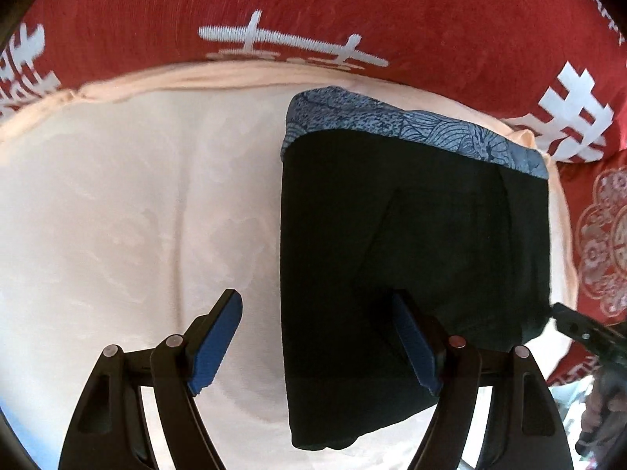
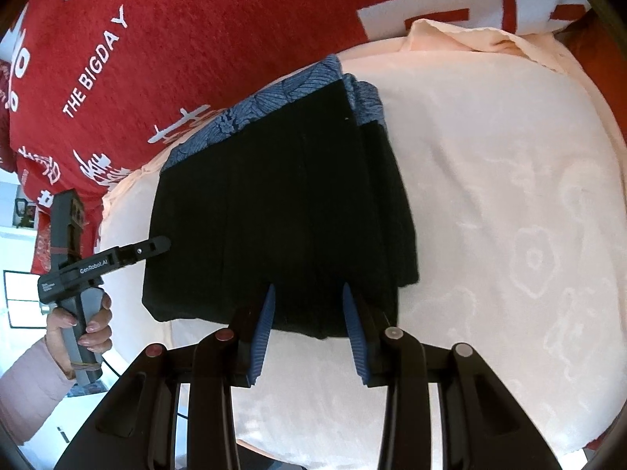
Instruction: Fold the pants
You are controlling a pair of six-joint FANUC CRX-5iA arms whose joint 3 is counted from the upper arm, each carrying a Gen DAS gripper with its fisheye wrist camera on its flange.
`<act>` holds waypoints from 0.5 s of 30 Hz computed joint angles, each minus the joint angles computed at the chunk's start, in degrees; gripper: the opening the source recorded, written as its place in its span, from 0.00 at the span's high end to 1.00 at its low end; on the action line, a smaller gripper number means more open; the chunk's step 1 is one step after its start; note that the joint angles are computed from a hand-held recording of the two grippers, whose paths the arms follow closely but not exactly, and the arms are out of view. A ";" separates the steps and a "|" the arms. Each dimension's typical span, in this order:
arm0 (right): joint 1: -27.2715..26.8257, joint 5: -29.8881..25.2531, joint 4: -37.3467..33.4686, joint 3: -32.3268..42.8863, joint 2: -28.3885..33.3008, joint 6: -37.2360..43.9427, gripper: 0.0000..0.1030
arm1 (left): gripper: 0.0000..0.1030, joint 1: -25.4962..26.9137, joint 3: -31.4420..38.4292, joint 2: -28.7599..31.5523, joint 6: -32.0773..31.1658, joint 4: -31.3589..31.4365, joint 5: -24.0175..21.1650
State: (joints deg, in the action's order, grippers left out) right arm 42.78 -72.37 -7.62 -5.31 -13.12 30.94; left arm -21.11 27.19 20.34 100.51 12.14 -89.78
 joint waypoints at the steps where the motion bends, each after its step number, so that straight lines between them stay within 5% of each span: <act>1: 0.00 -0.44 0.18 0.04 -0.19 -0.39 0.56 | 0.23 -0.64 1.05 0.16 0.35 -1.49 -0.45; 3: 0.18 -1.59 0.80 0.30 -0.43 -1.07 0.47 | 0.23 -1.98 3.30 0.59 0.85 -4.48 -1.64; 15: -0.16 -3.64 0.89 0.36 -0.74 -3.01 0.39 | 0.23 -6.18 12.62 4.06 1.88 -11.36 -8.38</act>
State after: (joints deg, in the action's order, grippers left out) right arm 42.61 -76.00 -6.73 -4.95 -13.85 27.92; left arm -27.29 39.81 24.40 102.39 0.78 -98.16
